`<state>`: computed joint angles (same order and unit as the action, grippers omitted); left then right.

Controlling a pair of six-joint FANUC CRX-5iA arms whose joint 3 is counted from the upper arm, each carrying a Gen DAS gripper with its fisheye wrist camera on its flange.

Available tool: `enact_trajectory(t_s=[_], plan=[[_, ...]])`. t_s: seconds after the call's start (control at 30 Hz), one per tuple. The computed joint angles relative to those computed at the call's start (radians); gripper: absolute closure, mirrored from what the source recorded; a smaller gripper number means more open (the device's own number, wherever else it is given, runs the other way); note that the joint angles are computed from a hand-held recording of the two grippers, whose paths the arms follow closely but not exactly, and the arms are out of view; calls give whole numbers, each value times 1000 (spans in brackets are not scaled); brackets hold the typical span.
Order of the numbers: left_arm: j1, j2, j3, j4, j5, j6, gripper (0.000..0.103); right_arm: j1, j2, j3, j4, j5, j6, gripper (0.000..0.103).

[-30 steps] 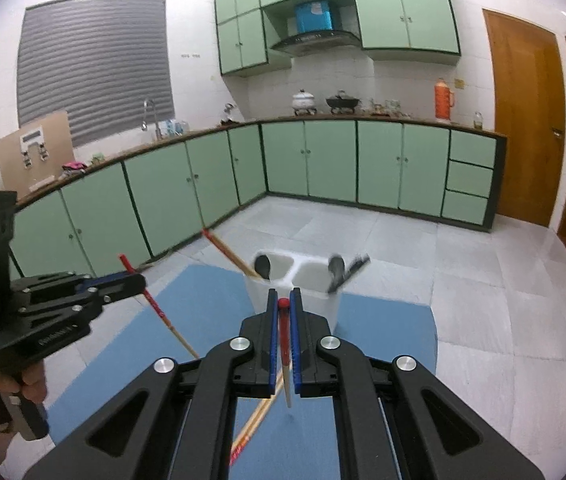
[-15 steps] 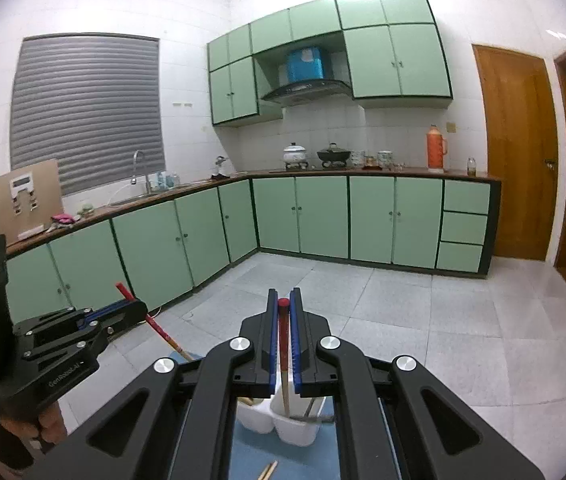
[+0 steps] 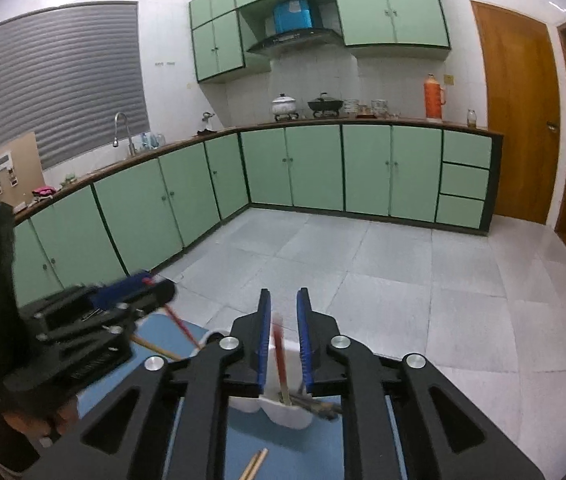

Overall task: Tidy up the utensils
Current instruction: 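Open both tools to release the chopsticks into the holder, then move both tools back down to the last two wooden chopsticks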

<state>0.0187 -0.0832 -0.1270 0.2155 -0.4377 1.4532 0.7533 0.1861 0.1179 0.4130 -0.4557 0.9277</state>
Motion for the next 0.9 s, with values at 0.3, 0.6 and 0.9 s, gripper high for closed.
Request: enact_trajectory(t_s=[0.3,0.6,0.9], plan=[[2,-220,-232,79,145,-100,21,-47,-225,-419,585,188,-633,28],[-30,-352,-358,-114,85,82,15,-12,-372,-708,892,156,-1004,19],[-17,-376,-460,-141,-35,73,15,118,-379,-804,727,79,-998,22]])
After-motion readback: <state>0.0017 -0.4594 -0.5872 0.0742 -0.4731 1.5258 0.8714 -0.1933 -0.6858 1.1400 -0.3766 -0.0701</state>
